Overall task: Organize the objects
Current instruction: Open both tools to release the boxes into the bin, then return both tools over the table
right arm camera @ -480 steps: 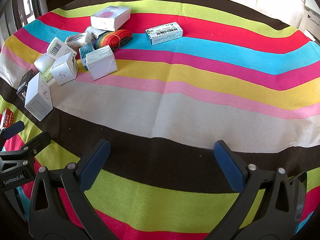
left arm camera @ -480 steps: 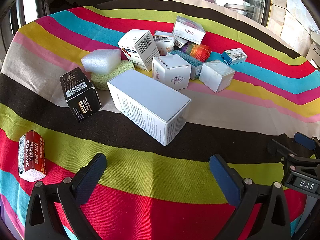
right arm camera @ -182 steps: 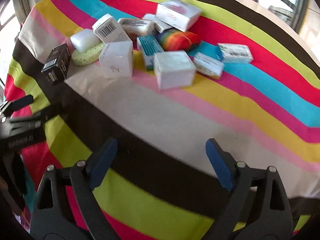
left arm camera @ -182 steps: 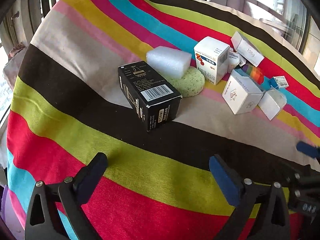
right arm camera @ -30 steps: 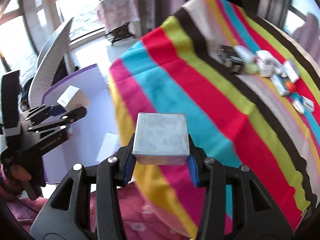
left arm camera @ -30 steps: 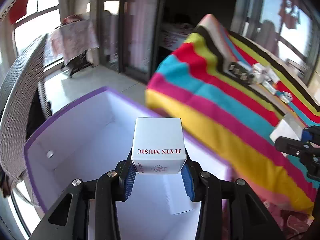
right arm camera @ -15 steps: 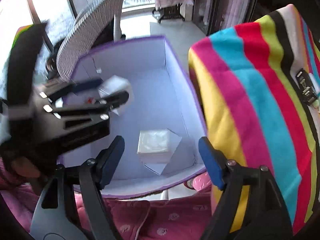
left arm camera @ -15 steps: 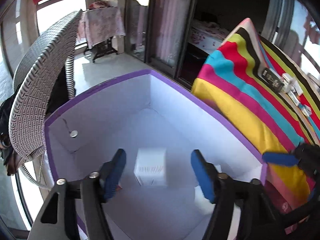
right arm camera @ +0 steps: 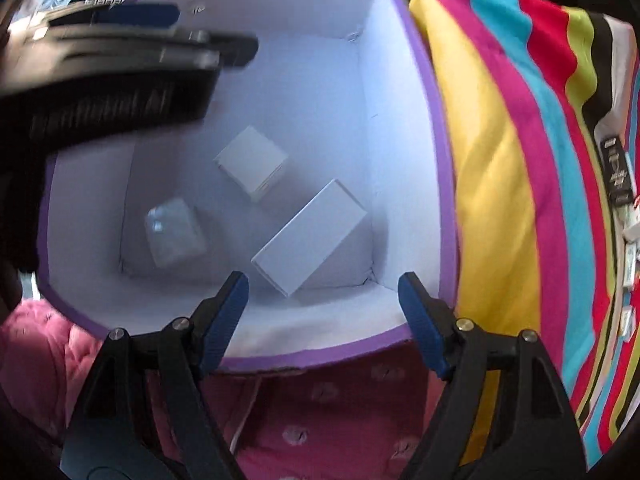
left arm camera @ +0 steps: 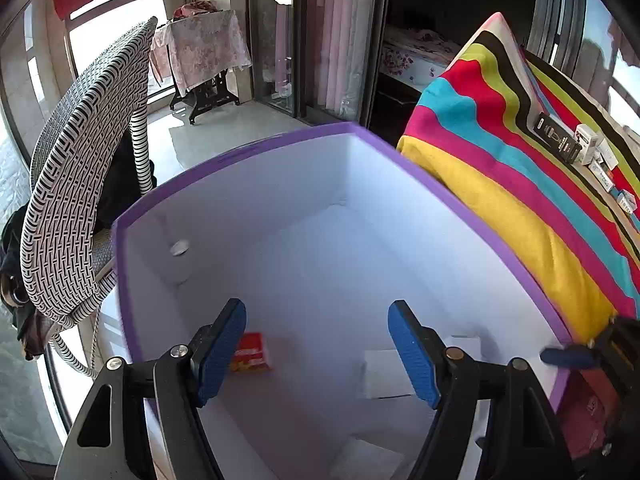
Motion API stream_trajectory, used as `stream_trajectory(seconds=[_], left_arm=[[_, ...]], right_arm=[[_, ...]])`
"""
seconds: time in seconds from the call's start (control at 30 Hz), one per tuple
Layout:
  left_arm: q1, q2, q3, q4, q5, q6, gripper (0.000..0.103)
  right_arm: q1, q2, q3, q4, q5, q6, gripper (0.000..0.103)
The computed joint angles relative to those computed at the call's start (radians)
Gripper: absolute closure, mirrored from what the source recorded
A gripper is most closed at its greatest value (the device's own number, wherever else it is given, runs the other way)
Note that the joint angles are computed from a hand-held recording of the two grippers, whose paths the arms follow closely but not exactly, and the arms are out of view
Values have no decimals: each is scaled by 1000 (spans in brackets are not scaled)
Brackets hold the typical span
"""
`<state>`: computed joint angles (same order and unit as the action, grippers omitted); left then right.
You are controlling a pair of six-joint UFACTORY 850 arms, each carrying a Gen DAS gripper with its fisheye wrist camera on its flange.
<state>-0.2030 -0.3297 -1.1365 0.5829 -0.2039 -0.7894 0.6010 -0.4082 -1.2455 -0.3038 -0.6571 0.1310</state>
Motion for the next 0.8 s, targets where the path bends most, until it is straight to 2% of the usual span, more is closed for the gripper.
stream_trajectory(seconds=[0.07, 0.17, 0.23, 0.3, 0.37, 0.47, 0.53, 0.57, 0.6, 0.67, 0.8], left_arm=[[1, 0, -3, -48, -3, 39, 29], [-8, 14, -5, -66, 5, 48, 29], [-21, 25, -17, -111, 20, 114, 28], [-35, 22, -52, -284, 30, 315, 22], [-57, 0, -106, -485, 26, 524, 18], [-101, -78, -251, -786, -58, 838, 14], [-129, -148, -360, -927, -113, 972, 14], [-146, -191, -422, -945, -131, 980, 14], [-166, -239, -492, -939, -144, 968, 14], [-201, -330, -628, -867, -168, 879, 14], [-259, -572, -1014, -765, -312, 711, 14]], right_arm=[[-9, 20, 21, 23, 12, 4, 23], [-21, 102, 87, -50, 131, 66, 23], [-30, 170, 136, -179, 218, 190, 23], [-52, 236, 184, -367, 288, 399, 23], [-97, 292, 216, -530, 321, 608, 21], [-167, 354, 258, -754, 301, 922, 13], [-232, 378, 285, -791, 274, 1046, 13], [-240, 373, 283, -771, 246, 1079, 13], [-279, 384, 299, -746, 240, 1099, 13], [-350, 402, 322, -703, 262, 1095, 13], [-434, 450, 378, -675, 274, 1116, 13]])
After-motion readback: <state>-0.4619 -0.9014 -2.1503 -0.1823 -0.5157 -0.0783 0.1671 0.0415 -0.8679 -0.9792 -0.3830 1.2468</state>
